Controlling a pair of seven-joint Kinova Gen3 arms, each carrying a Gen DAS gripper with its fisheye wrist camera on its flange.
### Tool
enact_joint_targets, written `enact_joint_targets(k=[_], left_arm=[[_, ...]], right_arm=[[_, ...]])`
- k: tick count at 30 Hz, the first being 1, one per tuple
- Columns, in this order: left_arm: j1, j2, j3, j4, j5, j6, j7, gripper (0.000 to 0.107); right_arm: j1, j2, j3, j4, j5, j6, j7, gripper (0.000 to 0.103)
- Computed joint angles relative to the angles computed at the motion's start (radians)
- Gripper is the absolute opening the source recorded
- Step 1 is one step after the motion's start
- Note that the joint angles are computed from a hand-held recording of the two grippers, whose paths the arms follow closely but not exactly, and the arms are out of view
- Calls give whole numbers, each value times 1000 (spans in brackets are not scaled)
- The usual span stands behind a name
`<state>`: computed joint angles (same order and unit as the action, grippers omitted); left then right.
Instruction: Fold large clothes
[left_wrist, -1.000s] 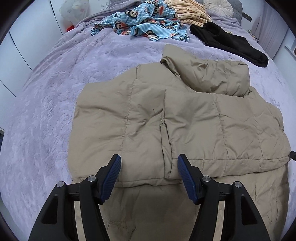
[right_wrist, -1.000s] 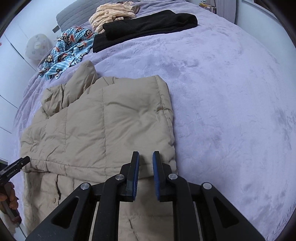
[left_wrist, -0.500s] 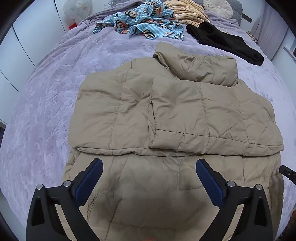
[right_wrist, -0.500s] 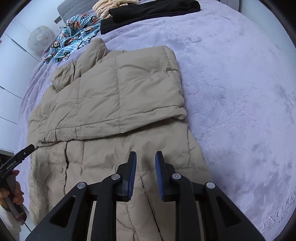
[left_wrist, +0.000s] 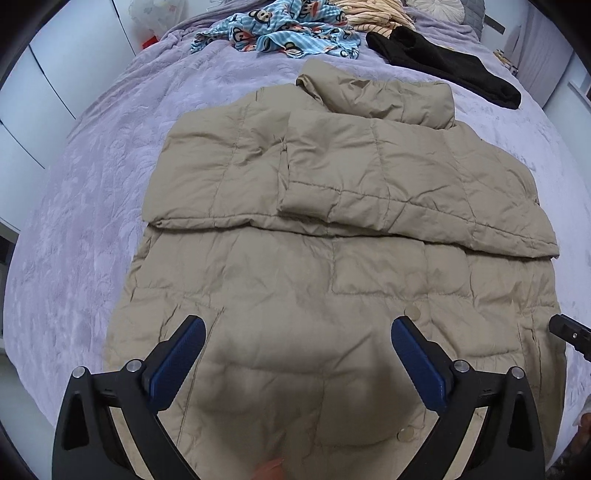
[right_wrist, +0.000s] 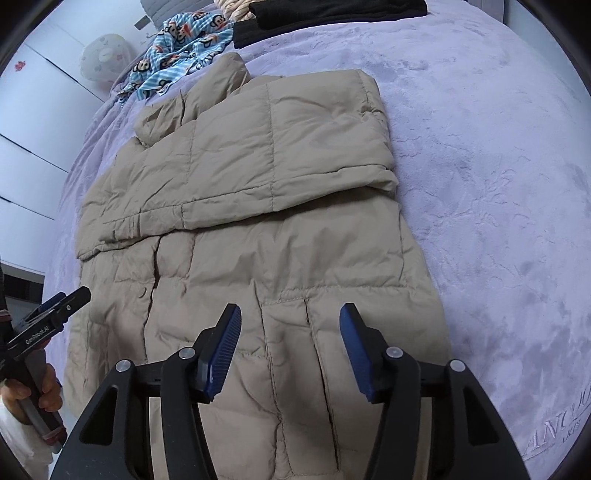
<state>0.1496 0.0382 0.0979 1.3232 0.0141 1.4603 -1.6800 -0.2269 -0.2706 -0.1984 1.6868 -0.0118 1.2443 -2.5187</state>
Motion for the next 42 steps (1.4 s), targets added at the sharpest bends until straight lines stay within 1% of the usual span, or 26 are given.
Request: enact_joint_targets(k=[3,4,5,6,9,11,12,16,20,24,28,30,35,37,39,42], left_arm=[[-15,-17,-12,5,15,32,-13,101],[-23,-24,-17,7,23,40,-21,101],[-31,-32,-22,11,30,45,-33,101],[-36,-41,-25,19,32,45,-45,101],[-56,-74,-38,50,42,36,-99,101],[-74,-95,-53,66,57,45,-144,101],[-85,-107,-63,73,69,47,-166,101],[-136,-140,-109,93,105,99,-258,101],[-176,-174,-138,112,92,129,-341,101],[-211,-185,-166,112,103,178,-413,101],[-234,-202,-176,111,99,203,-447,101],[-248,-204,-187,103,103,223,-459,101],[-279,-215,-212,93,98,240,-492,101],[-293,-214,-226,88,101,250,-509,101],[-310,-205,-250,78,123,281,-545,101],[-336,-207,-269,74,141,310,-582,101]], right_arm=[[-9,-13,-6,9,-19,-11,-4,69],[-11,-17,-17,7,-21,-12,-15,73],[-13,-19,-27,4,-19,-11,-26,75],[-14,-20,-40,-3,-14,-5,-42,75],[-21,-20,-102,-30,23,20,-119,76],[-32,-25,-133,-33,37,23,-175,83],[-39,-28,-149,-30,40,19,-203,84],[-69,-38,-212,-25,49,9,-321,86],[-85,-53,-277,-11,62,-11,-455,87],[-95,-71,-318,10,52,-46,-581,87],[-105,-58,-359,-16,68,-12,-667,87],[-115,-60,-364,-23,66,-4,-700,87],[-135,-74,-364,-31,39,16,-770,87],[-126,-89,-382,-32,40,20,-813,87],[-112,-99,-409,-41,41,35,-856,87],[-93,-112,-441,-52,36,54,-908,87]])
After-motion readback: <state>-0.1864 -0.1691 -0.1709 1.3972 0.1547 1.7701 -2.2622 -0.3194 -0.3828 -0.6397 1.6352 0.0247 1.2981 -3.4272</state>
